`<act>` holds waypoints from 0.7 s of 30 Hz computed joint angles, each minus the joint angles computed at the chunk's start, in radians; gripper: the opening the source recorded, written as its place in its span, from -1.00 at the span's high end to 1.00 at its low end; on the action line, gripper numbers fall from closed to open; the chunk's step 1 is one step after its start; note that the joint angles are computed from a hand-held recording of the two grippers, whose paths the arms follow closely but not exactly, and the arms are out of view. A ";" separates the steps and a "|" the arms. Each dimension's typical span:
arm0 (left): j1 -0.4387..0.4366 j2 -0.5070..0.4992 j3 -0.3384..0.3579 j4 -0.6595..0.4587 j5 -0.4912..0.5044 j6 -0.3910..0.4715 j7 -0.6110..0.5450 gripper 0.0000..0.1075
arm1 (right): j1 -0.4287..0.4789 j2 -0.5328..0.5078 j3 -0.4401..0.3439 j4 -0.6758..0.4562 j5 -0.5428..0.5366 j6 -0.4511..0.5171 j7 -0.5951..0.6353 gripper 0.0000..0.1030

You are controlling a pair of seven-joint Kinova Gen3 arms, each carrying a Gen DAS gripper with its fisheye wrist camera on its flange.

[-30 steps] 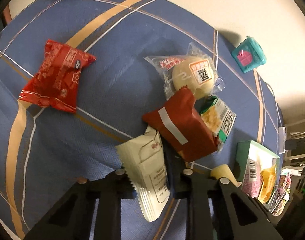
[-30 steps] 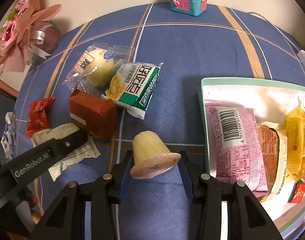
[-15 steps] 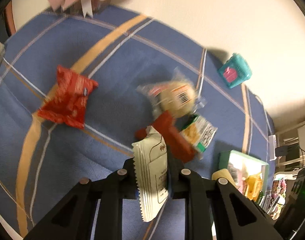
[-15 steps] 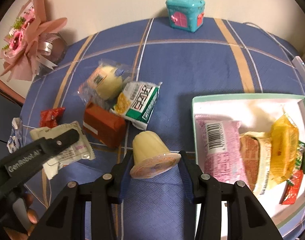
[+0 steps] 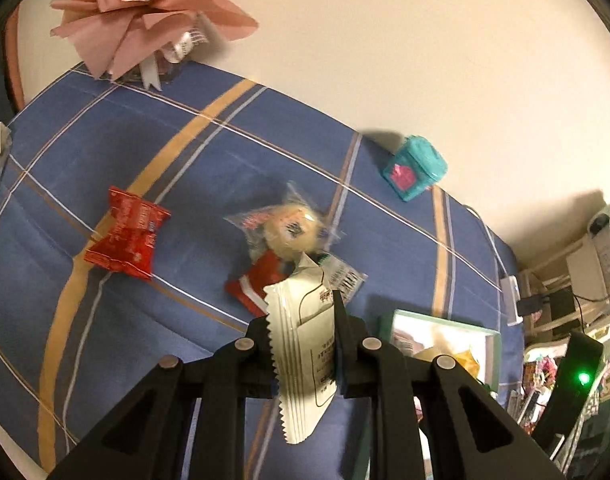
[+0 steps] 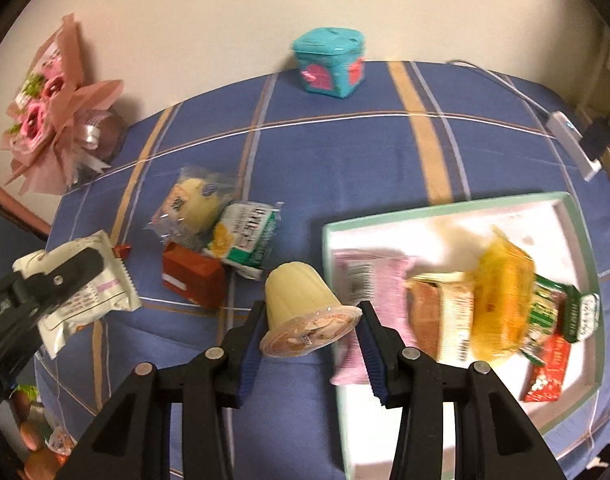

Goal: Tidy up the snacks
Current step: 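Carry the white pastry and pudding cup into the tray, opening both tools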

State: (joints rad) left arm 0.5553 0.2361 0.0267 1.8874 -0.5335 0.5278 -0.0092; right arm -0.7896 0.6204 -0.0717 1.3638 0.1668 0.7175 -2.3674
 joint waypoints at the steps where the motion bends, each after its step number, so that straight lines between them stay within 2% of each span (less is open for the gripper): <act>1: 0.004 0.006 0.006 -0.010 0.001 0.005 -0.005 0.63 | 0.003 -0.006 0.004 0.010 -0.002 0.001 -0.007 0.09; 13: 0.053 0.099 0.040 -0.137 0.099 -0.019 -0.158 0.63 | 0.090 -0.123 0.044 0.198 0.011 -0.076 -0.109 0.09; 21: 0.130 0.195 0.023 -0.269 0.152 -0.005 -0.277 0.63 | 0.164 -0.169 0.059 0.288 0.037 -0.111 -0.164 0.09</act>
State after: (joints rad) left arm 0.6851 0.4307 0.0500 1.6183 -0.3815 0.5232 -0.2866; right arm -0.6256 0.4513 -0.0123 1.6520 0.2035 0.6068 -2.5316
